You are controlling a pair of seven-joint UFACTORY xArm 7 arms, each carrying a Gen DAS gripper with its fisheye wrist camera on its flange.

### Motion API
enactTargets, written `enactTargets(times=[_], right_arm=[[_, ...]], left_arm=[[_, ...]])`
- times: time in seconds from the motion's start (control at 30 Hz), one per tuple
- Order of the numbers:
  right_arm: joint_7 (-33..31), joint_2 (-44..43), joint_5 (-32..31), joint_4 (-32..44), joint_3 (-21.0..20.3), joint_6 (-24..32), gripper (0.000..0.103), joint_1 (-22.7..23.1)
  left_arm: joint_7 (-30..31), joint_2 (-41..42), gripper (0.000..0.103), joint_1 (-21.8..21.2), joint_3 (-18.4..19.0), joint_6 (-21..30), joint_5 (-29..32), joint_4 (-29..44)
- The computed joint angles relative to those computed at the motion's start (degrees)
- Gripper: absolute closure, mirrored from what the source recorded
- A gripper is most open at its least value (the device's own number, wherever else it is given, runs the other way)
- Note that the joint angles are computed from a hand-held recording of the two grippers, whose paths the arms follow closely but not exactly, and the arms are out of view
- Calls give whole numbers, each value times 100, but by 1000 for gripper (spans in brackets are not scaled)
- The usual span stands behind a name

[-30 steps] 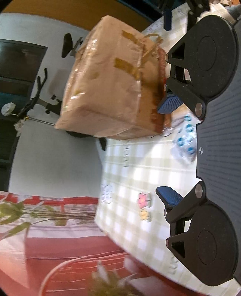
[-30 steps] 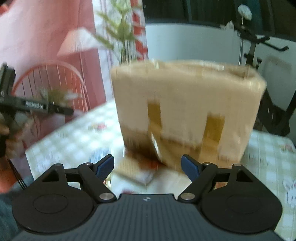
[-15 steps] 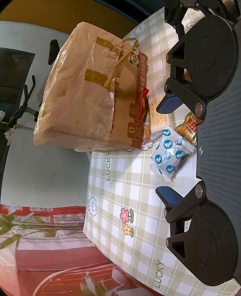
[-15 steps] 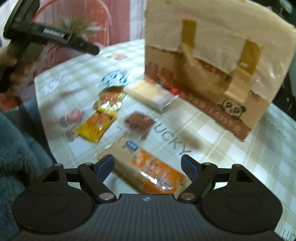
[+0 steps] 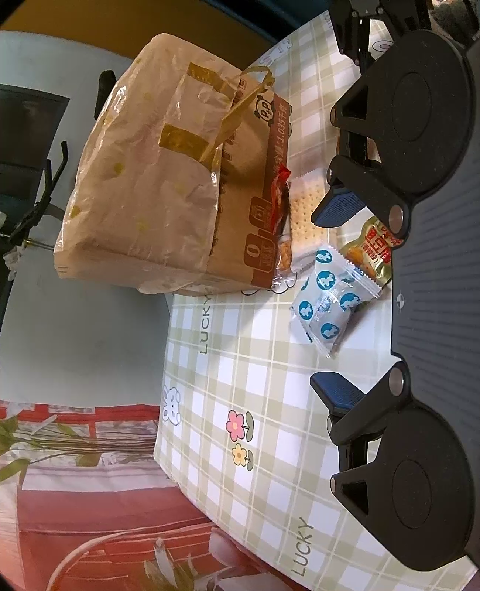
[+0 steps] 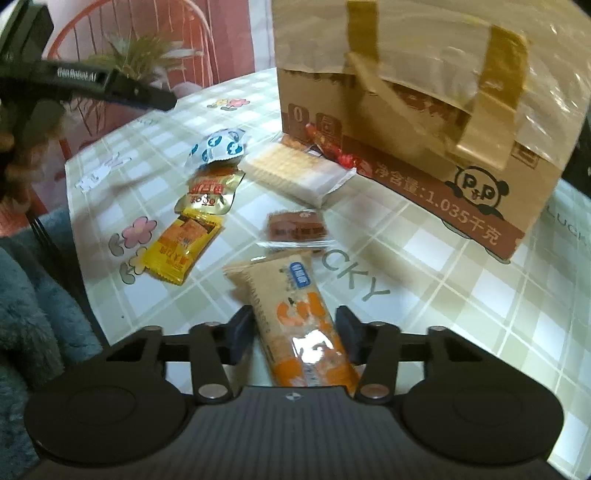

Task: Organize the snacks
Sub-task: 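Grasp the orange-white snack bar with the right tool and lift it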

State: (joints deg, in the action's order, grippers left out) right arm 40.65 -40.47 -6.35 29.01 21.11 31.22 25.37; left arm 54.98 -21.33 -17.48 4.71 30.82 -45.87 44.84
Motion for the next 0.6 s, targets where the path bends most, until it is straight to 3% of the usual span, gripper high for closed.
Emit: enactTargets(times=[0.23,0.6], right_arm=[[69,-433,121,-219,-44,113,61,64],[1905,-594,-422,-324,751,-392,62,-1164]], left_arm=[[-83,50,16,33,-42,16,75,-15],[-372,134,17,106,-102,-25,242,-26]])
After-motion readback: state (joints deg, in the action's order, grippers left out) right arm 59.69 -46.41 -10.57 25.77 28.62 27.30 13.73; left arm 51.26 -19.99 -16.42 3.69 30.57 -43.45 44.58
